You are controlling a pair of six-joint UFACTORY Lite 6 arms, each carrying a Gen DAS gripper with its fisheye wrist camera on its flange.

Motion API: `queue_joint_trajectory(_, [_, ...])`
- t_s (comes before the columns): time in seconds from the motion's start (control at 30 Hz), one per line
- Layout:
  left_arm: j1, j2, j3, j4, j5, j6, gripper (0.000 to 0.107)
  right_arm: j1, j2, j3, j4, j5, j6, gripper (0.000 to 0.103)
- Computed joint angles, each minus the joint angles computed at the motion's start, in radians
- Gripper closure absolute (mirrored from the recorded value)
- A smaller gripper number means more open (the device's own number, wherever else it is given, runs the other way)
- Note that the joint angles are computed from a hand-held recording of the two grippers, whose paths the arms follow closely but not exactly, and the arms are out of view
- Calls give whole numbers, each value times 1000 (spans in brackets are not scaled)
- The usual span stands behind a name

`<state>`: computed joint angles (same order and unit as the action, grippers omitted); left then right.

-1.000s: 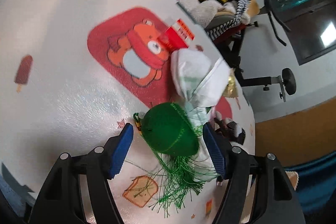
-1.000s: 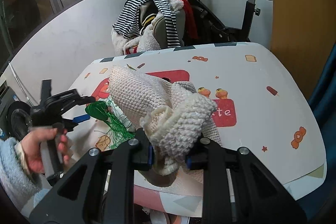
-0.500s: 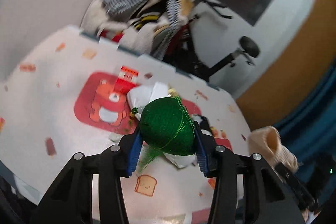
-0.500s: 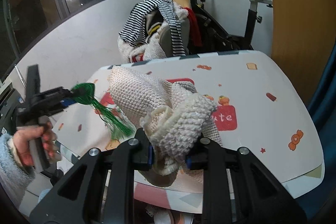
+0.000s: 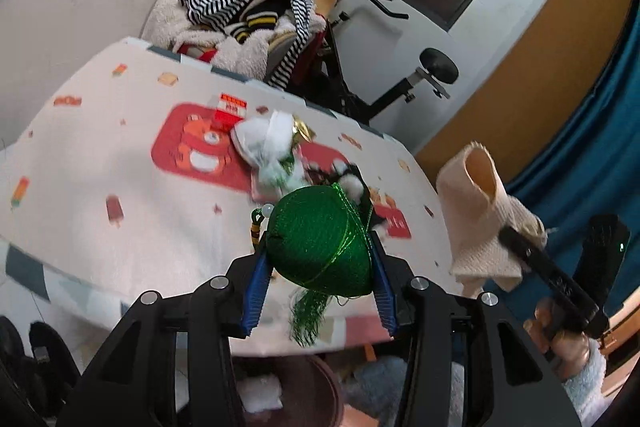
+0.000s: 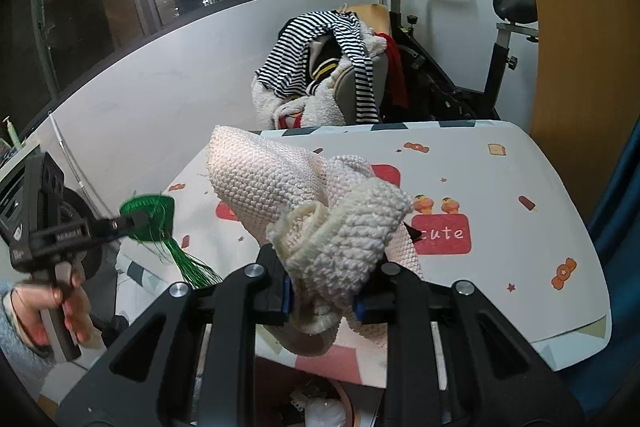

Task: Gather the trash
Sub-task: 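Carry the towel and ornament to the brown bin and open both grippers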

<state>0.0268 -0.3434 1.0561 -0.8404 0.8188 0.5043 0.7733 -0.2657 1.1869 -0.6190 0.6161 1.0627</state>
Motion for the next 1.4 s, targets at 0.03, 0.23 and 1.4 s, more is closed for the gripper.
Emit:
queue_joint_trajectory(0.03, [0, -31, -32, -1, 8, 4, 62, 19, -2, 0, -13, 14, 15, 79])
queue_joint_trajectory(0.23, [-24, -215, -204, 34, 56, 15, 62, 102, -25, -21, -45, 55, 83, 79])
queue_joint_trajectory(1.4, [-208, -576, -660, 339, -36, -238, 31, 210, -122, -247, 66, -58, 202, 78])
